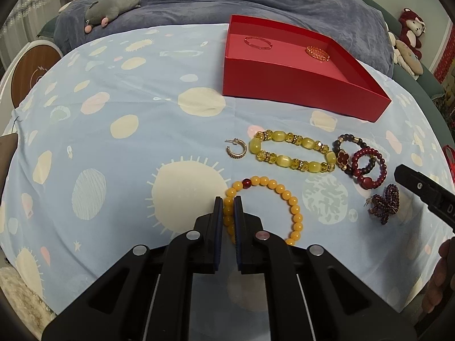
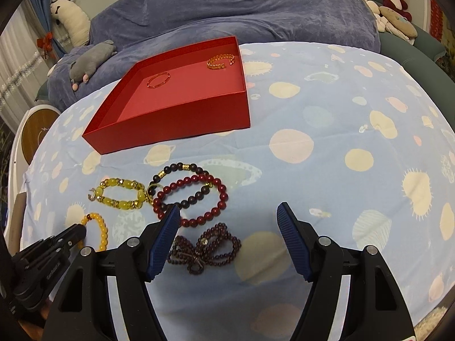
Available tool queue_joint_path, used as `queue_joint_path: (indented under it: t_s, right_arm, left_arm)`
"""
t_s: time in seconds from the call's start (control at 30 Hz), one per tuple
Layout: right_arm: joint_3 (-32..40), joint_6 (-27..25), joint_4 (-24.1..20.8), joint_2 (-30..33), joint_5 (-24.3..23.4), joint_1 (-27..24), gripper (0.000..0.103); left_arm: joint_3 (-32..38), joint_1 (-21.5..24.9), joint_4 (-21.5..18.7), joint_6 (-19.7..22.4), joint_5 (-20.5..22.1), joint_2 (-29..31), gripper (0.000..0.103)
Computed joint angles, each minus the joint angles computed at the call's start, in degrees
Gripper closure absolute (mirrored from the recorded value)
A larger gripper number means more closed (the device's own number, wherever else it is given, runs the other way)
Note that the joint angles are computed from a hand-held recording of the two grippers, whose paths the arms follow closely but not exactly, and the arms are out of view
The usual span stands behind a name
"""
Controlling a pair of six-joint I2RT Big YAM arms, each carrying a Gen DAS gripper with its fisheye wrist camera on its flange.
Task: Organize jewelry
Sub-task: 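Grasp the dark red bead bracelet with the right tool while the left tool holds the amber bracelet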
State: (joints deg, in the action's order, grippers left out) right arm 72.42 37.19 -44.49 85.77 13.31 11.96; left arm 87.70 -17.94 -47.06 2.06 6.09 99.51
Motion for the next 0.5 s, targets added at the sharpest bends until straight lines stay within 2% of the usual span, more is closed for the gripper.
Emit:
queue_joint_path:
  t_s: [0.07,0.23,0.37,0.47,0.5]
  right_arm:
    - [0.66,-0.97,0.01,1.01,0.01,-0.43,0.038]
    - [1.79,-2.24,-0.16,3.03,-1.16,-1.34,0.051]
    - [2.45,-3.09,-0.27,4.25,-1.83,-1.5,0.065]
    - [2.7,-3.74,-0.08,4.61,-0.98,-1.17,0.07]
    - [2.79,-3.83,-0.16,4.7,-0.8,-1.07,0.075]
  left_arm:
    - [-0.02,0.0,0.13,0.1,0.03,0.01,0.096]
    - [-0.17,-0.08,0.69,0.08,-0.02,0.05,0.096]
    - [-0.26,-0.14,1.0,0.14,-0.13,0.05,0.096]
    - [-0.41,-0.2,1.29,0.21,-0.25,0.02,0.095]
    - [-0.4,-0.21,1.28,0.16,-0.26,0.02,0.096]
